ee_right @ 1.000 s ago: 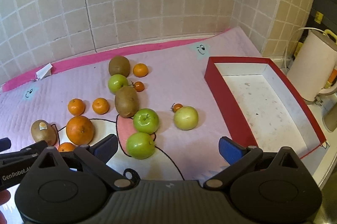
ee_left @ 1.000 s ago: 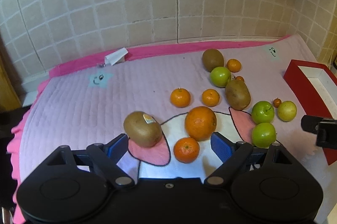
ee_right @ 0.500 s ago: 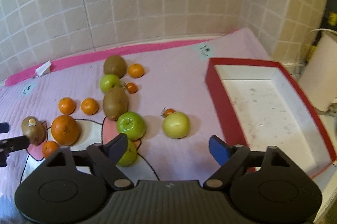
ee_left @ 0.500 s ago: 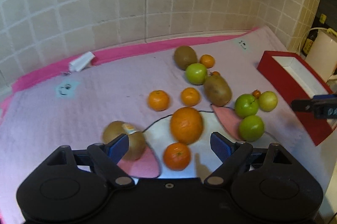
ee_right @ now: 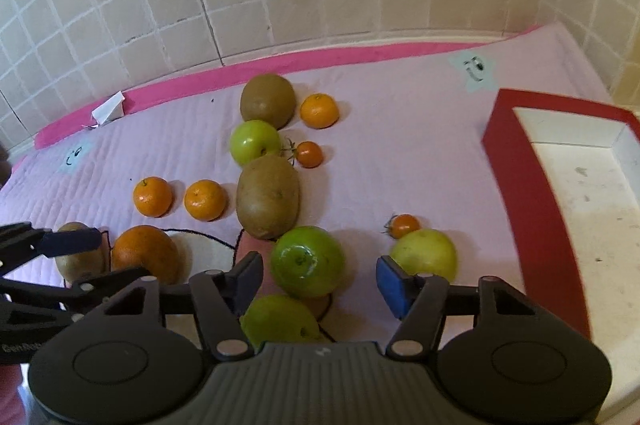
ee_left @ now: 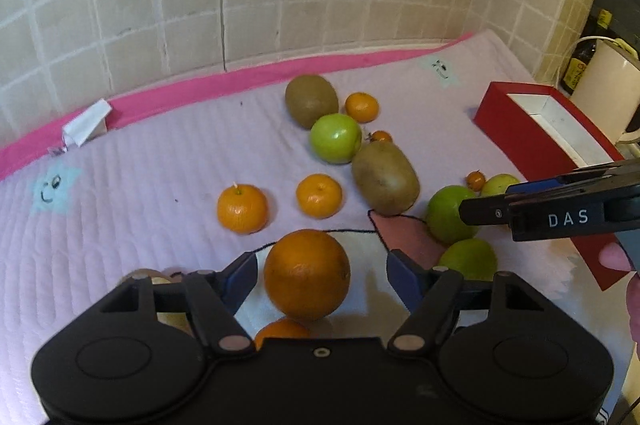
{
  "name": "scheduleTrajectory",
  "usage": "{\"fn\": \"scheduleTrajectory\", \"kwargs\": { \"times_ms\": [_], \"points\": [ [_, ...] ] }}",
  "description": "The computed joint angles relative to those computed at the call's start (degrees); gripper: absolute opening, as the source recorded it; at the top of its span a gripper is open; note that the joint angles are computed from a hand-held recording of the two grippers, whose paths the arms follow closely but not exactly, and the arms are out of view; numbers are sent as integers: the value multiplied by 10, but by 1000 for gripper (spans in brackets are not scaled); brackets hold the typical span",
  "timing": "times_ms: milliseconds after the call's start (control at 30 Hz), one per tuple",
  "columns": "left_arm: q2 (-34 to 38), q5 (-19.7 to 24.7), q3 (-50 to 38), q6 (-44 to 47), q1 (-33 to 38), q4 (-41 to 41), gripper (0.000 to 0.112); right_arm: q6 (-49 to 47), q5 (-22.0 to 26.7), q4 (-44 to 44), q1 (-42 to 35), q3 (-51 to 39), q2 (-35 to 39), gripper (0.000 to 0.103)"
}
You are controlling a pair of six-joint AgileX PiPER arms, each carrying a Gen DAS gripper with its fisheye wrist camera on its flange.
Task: Organize fruits
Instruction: 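Grasp the large orange with the left tool while the right tool grasps a green apple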
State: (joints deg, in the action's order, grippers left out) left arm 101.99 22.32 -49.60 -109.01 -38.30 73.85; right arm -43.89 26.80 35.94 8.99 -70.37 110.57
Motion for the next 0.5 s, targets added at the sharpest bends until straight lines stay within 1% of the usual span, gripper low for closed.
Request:
{"fn": "scheduleTrajectory", "kwargs": {
  "times_ms": [67, 133, 167, 200, 233, 267, 300, 333, 367, 400, 500],
  "points": [
    [14, -16, -6, -6, 14, 5, 87, 1, 3, -3, 2, -13, 15, 64],
    [35, -12, -29, 41, 22, -45, 86, 7, 13, -9, 3, -30, 32, 62],
    [44, -10, -37, 56, 26, -63, 86, 9, 20, -11, 4, -39, 41, 60],
    [49, -18, -38, 51, 31, -61, 86, 9, 25, -11, 4, -45, 46, 58],
    [51, -28, -37, 41, 37, -52, 84, 9, 25, -12, 5, -50, 51, 57],
    [54, -33, -38, 38, 39, -53, 79, 10, 23, -14, 8, -53, 55, 56],
    [59, -32, -43, 46, 40, -62, 77, 9, 24, -14, 9, -57, 59, 55],
    [64, -30, -47, 54, 40, -71, 70, 8, 29, -14, 10, -64, 65, 54],
    [69, -26, -53, 67, 39, -86, 67, 4, 32, -10, 10, -67, 68, 53],
    [73, -16, -56, 62, 35, -84, 65, -1, 31, -6, 9, -67, 70, 53],
    [73, -16, -51, 19, 35, -51, 65, -17, 31, 8, 7, -70, 74, 53]
  ]
}}
